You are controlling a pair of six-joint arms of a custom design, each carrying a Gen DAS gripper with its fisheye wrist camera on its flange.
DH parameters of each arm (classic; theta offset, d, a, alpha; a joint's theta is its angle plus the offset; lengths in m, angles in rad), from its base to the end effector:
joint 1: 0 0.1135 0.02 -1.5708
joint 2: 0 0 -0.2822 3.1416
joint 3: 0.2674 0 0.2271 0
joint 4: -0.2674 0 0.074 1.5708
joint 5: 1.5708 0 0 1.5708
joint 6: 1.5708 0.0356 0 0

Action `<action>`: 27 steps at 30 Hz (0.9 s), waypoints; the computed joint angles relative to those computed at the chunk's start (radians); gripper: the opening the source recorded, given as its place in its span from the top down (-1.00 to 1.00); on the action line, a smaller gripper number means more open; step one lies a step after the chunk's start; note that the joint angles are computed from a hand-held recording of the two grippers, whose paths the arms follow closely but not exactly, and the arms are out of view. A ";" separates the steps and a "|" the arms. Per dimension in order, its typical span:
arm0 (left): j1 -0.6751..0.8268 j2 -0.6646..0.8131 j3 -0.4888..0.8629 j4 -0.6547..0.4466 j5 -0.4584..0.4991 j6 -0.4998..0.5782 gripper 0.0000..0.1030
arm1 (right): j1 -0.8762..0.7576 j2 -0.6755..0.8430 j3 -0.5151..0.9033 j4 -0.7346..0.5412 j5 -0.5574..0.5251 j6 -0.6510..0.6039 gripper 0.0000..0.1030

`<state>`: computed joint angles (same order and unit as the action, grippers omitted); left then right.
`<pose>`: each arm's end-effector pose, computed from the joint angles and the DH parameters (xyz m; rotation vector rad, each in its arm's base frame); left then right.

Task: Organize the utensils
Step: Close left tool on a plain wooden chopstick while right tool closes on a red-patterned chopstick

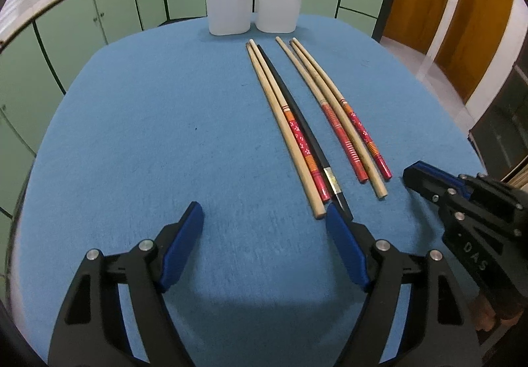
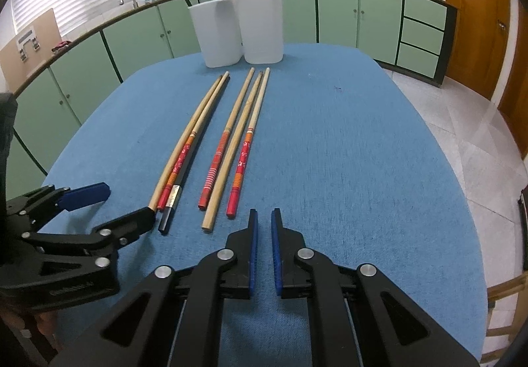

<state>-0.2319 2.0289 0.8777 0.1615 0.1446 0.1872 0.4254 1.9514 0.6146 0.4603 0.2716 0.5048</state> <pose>0.3383 -0.0852 0.0997 0.5861 2.4894 -0.2022 0.2802 0.1165 0.0931 0.2142 2.3970 0.0965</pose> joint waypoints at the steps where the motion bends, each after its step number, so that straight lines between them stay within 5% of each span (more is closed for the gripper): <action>1: -0.007 0.004 0.004 0.002 -0.014 0.002 -0.43 | -0.001 0.000 0.000 0.001 0.000 0.000 0.85; 7: 0.018 0.005 0.005 0.012 -0.004 0.004 -0.19 | -0.006 0.001 -0.005 0.010 -0.005 0.002 0.85; 27: 0.055 0.005 -0.048 0.112 0.010 0.002 -0.18 | 0.035 0.039 0.047 0.017 -0.030 -0.015 0.84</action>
<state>-0.1769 2.0337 0.8292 0.2734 0.1548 0.1897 0.4603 1.9908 0.6618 0.4768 0.2416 0.4899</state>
